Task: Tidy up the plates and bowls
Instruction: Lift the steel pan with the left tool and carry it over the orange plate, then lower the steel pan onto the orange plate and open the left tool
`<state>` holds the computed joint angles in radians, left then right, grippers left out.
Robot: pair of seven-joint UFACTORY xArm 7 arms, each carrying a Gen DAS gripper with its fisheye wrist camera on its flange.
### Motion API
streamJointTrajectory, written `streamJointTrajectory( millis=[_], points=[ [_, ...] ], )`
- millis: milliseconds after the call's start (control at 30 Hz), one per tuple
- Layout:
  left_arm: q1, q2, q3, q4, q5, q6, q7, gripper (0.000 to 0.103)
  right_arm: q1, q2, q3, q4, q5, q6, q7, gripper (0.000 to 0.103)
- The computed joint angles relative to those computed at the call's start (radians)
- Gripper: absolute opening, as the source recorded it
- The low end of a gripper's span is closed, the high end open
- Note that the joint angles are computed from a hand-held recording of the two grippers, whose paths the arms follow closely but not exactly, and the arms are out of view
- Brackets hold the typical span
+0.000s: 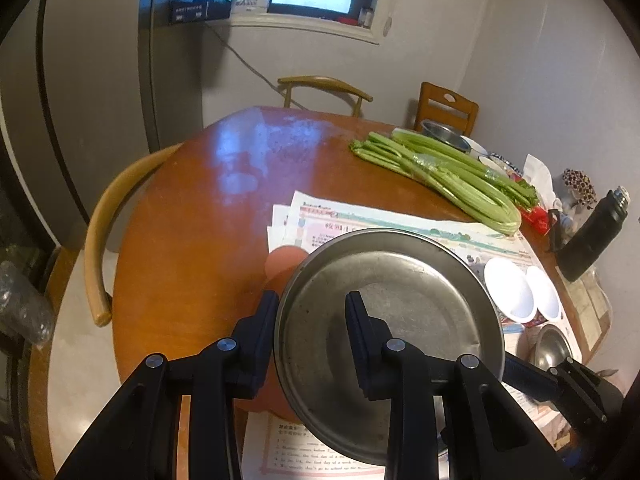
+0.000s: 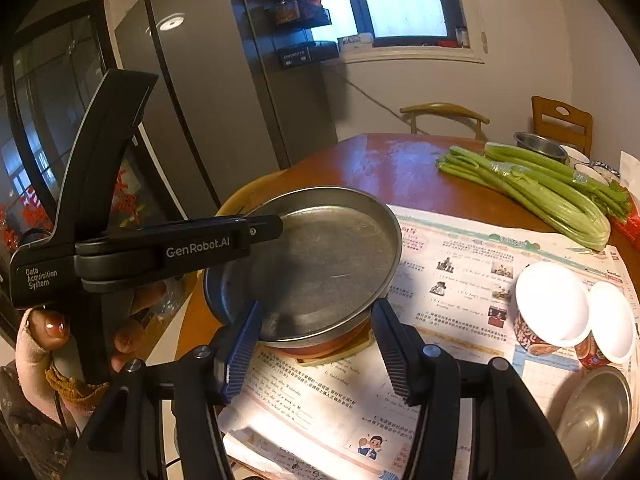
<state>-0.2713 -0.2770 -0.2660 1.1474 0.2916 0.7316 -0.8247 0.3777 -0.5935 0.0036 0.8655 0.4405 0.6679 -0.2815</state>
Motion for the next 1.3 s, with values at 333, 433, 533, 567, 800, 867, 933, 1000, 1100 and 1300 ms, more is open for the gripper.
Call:
streamJointTrajectory(
  millis=[333, 433, 533, 567, 800, 867, 933, 1000, 1100, 1300],
  points=[
    [-0.004, 0.040, 0.019, -0.055, -0.024, -0.042, 0.005, 0.034, -0.001, 0.057, 0.007, -0.009, 0.000, 0.011, -0.010, 0.057],
    [-0.006, 0.051, 0.022, -0.065, -0.020, -0.040, 0.001, 0.034, 0.002, 0.076, 0.004, -0.014, 0.011, 0.017, -0.019, 0.057],
    [-0.006, 0.061, 0.024, -0.073, -0.010, -0.044, -0.008, 0.034, 0.000, 0.097, 0.003, -0.014, 0.023, 0.023, -0.031, 0.057],
    [-0.006, 0.064, 0.024, -0.075, -0.005, -0.046, -0.012, 0.034, -0.002, 0.103, 0.006, -0.015, 0.025, 0.020, -0.033, 0.057],
    [-0.004, 0.085, 0.015, -0.069, 0.078, -0.029, -0.064, 0.034, -0.007, 0.134, 0.012, -0.012, 0.048, 0.012, -0.051, 0.057],
    [-0.007, 0.092, 0.019, -0.067, 0.085, -0.031, -0.068, 0.034, -0.010, 0.144, 0.015, -0.008, 0.049, 0.012, -0.051, 0.057],
    [-0.009, 0.095, 0.023, -0.068, 0.089, -0.032, -0.070, 0.034, -0.012, 0.151, 0.021, -0.008, 0.047, 0.011, -0.047, 0.057],
    [-0.010, 0.098, 0.024, -0.067, 0.102, -0.035, -0.071, 0.034, -0.016, 0.160, 0.027, -0.006, 0.043, 0.005, -0.046, 0.057],
    [-0.013, 0.104, 0.027, -0.062, 0.111, -0.033, -0.063, 0.034, -0.023, 0.172, 0.038, -0.003, 0.027, -0.016, -0.035, 0.057],
    [-0.012, 0.106, 0.033, -0.065, 0.114, -0.044, -0.064, 0.035, -0.023, 0.195, 0.043, 0.006, 0.018, -0.026, -0.022, 0.057]
  ],
)
